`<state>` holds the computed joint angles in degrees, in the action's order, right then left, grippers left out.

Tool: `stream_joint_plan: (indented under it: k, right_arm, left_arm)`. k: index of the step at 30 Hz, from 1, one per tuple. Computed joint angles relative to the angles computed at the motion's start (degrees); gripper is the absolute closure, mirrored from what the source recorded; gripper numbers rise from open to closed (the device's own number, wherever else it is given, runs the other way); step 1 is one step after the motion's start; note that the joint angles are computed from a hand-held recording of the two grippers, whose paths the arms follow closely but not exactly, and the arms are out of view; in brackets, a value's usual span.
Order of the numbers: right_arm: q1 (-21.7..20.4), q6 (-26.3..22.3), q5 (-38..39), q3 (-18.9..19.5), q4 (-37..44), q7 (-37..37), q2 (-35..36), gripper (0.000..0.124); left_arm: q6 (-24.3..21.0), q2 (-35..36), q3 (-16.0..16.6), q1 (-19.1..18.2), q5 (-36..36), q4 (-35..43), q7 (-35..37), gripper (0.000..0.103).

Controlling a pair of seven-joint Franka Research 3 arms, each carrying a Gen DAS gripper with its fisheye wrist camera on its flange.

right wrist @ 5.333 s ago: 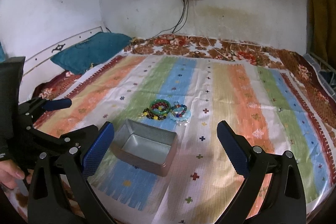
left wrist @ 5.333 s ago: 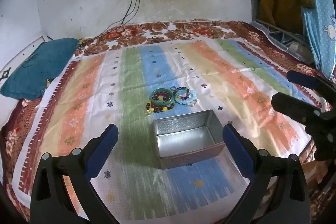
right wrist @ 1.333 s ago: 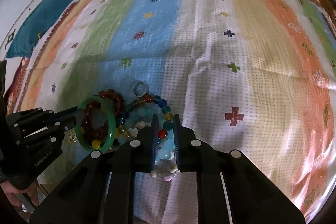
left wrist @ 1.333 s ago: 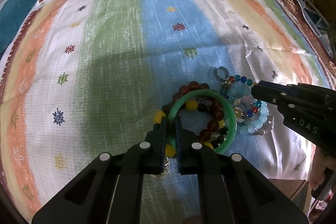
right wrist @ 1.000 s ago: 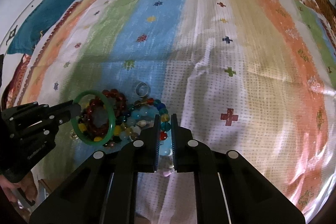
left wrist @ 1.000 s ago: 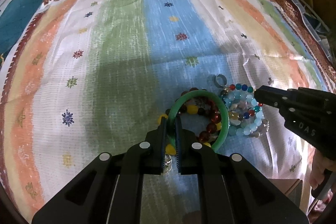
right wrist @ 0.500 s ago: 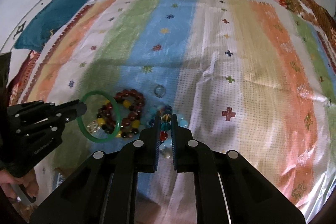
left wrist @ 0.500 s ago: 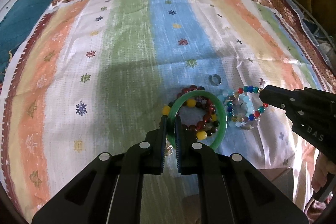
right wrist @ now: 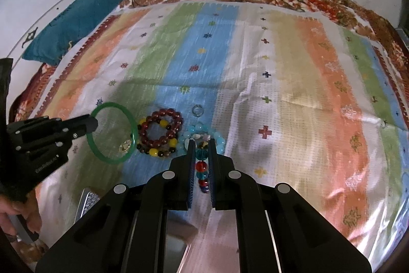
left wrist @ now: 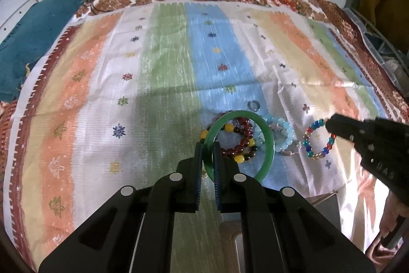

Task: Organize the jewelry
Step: 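Carry both bracelets over the silver tin and open both tools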

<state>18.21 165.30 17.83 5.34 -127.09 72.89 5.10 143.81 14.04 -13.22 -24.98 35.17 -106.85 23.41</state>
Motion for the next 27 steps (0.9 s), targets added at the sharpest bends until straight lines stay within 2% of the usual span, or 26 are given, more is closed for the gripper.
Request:
stream_joint_plan:
  k: [3, 11, 22, 27]
  right_arm:
    - [0.3, 1.1, 0.0, 0.2, -2.0, -0.2, -1.9, 0.113]
    - [1.7, 3.7, 6.1, 0.9, -5.7, -5.6, -7.6, 0.113]
    - [5.4, 4.7, 15.7, -0.7, -9.7, -12.4, -13.3, 0.113]
    - [6.3, 5.5, 17.0, -1.0, -12.0, -12.8, -15.8, 0.113]
  left_arm:
    - [0.2, -0.8, -0.2, -0.3, 0.4, -0.4, -0.3, 0.096]
    - [0.2, -2.9, -0.8, -1.3, 2.4, -1.6, -2.4, 0.096]
    - [-1.4, -6.2, -2.3, -2.1, 5.5, -3.7, -6.2, 0.095]
    - [-1.3, -7.9, -3.1, -2.2, 6.1, -5.3, -7.7, 0.095]
